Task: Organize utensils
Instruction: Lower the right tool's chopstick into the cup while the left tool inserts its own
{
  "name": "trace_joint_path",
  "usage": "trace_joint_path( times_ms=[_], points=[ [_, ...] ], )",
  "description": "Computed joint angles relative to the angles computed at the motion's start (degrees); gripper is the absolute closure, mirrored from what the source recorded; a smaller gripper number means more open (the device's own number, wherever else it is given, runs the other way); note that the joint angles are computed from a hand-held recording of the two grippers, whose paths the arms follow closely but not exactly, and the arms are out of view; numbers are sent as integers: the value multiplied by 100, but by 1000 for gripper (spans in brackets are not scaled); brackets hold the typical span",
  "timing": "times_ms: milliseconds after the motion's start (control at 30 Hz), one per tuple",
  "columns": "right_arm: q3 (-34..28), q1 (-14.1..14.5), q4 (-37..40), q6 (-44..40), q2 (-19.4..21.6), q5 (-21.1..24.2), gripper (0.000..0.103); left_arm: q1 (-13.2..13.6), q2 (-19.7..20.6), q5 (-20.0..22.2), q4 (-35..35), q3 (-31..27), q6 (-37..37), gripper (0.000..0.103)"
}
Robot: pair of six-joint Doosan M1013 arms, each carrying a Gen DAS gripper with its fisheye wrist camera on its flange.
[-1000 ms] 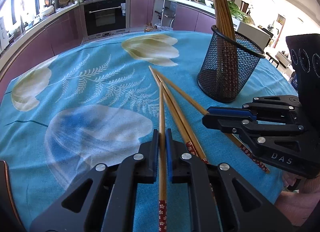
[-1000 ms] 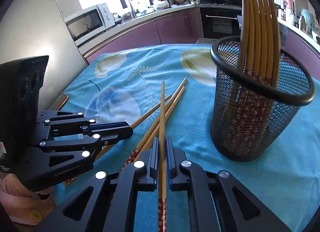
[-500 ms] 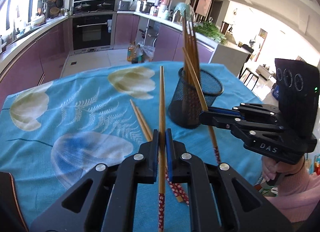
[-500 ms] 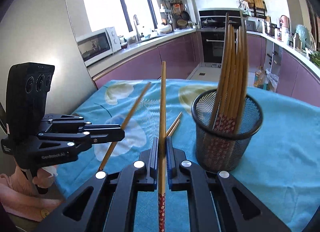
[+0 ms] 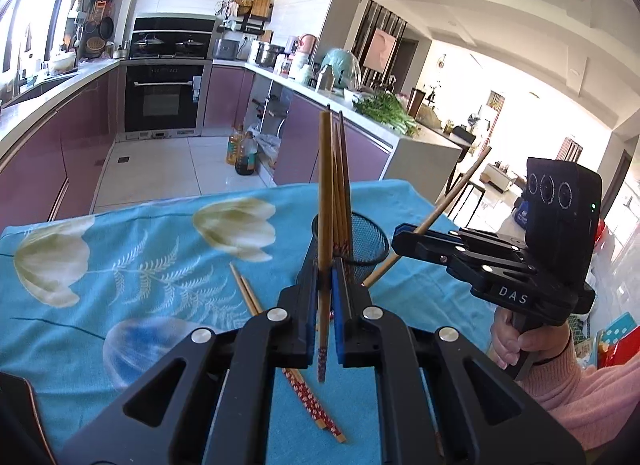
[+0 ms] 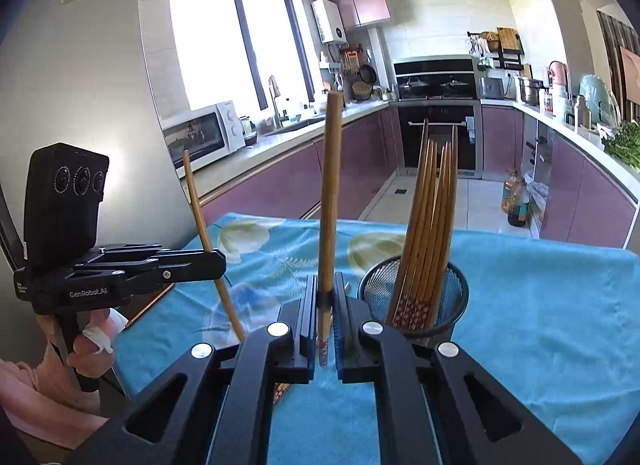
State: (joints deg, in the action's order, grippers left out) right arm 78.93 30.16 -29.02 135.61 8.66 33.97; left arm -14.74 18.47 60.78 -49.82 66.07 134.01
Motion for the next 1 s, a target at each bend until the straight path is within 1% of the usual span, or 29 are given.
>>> trace_joint_path(
  times_ms=[200, 600, 733, 833, 1000],
  points=[
    [-82, -11, -385, 121, -69, 14, 97, -66, 94, -110, -306, -217, 80, 96],
    [-205, -23, -1217, 572, -156, 77, 97, -237, 253, -238, -662, -701, 276, 96],
    [-233, -41, -1454, 719, -146, 100, 97, -312, 280, -335, -637, -820, 284, 96],
    [-255, -55, -1518, 736, -119, 138, 97, -390, 263, -500, -554, -813, 307, 96],
    [-316, -79, -1614, 753, -9, 362, 97, -549, 264, -803, -216, -794, 220, 96]
  ],
)
